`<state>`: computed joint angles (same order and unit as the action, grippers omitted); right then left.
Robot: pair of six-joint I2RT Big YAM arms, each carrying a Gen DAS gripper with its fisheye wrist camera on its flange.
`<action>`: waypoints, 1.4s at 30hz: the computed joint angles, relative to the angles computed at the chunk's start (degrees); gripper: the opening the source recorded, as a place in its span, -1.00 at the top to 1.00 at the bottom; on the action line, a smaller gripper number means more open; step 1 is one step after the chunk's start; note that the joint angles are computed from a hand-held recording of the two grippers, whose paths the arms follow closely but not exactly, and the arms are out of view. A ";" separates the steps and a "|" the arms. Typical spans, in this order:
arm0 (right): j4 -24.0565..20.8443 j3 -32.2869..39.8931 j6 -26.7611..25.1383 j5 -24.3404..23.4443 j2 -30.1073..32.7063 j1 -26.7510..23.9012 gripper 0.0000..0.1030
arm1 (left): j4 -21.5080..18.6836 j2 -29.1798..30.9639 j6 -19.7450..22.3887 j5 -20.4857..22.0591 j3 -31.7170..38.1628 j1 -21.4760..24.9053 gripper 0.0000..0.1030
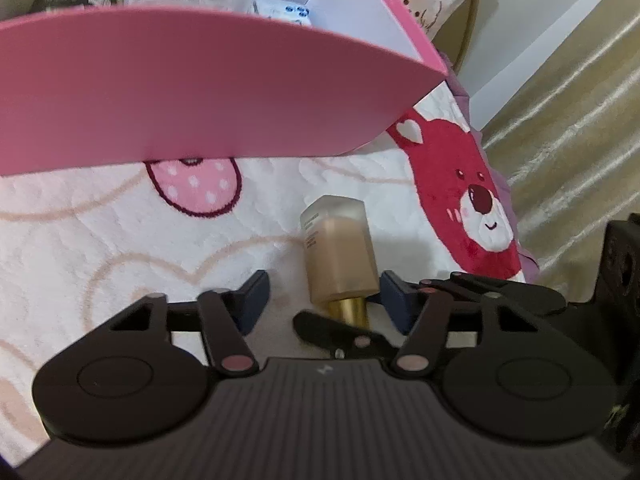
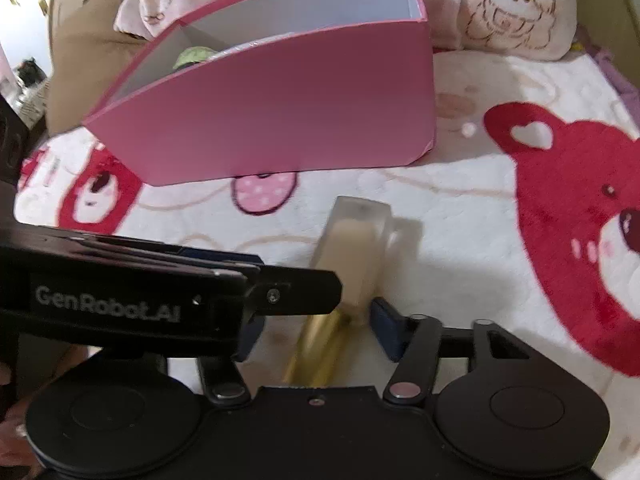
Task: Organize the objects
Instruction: 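Close the left tool on the foundation bottle, then carry the foundation bottle with the left tool over the pink box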
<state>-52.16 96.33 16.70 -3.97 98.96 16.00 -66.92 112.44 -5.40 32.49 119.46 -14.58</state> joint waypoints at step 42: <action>8.04 -0.71 -1.15 14.38 -8.90 9.28 0.18 | -4.48 -8.25 1.62 0.97 5.81 3.37 0.31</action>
